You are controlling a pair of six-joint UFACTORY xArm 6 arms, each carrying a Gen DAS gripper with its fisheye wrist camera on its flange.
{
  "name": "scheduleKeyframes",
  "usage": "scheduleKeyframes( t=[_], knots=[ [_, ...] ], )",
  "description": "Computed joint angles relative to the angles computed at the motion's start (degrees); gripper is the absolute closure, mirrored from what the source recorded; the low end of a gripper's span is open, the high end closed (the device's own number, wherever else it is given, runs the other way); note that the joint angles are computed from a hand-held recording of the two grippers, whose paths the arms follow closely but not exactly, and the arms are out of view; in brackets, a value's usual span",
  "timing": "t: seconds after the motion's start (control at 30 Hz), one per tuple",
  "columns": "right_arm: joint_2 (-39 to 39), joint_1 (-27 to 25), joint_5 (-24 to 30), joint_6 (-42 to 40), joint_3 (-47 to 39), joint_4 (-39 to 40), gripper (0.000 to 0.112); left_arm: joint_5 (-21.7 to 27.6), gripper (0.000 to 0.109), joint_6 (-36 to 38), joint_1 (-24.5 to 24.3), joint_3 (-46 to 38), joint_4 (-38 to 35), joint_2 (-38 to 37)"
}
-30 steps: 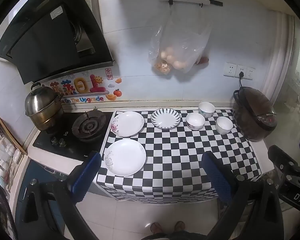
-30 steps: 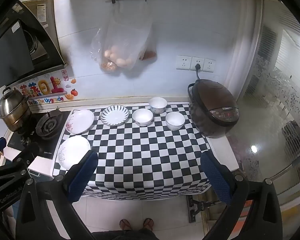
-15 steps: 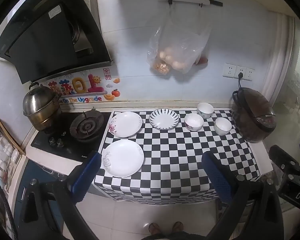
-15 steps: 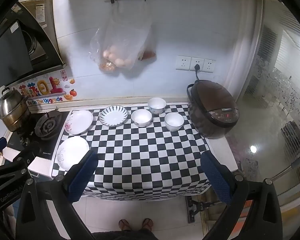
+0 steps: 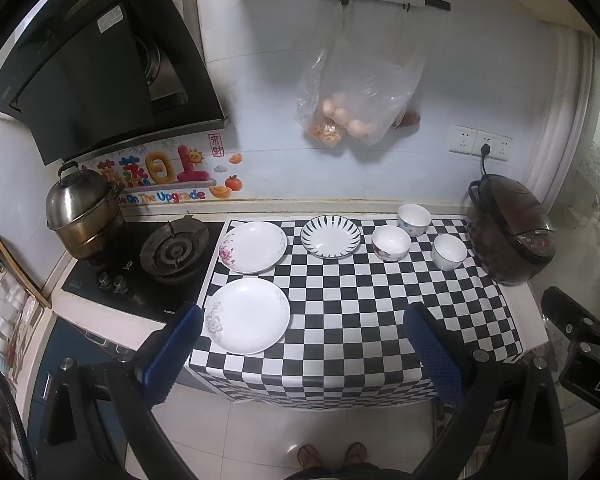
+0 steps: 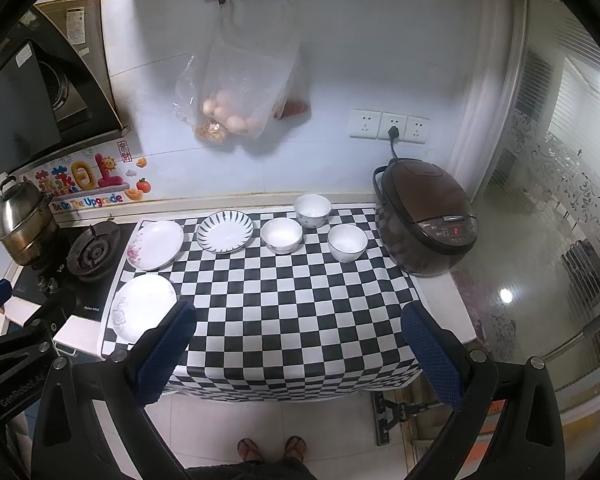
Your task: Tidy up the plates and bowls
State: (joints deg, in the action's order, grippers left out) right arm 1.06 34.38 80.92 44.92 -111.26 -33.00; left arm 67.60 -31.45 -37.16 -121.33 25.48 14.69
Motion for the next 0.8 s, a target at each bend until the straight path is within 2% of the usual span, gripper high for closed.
scheduleKeyframes(
  t=[0.8],
  knots=[
    [2.1, -0.6, 0.3, -0.3, -2.3, 0.1, 0.009, -0.7, 0.006, 0.9, 0.8, 0.1, -0.7, 0.3]
  ],
)
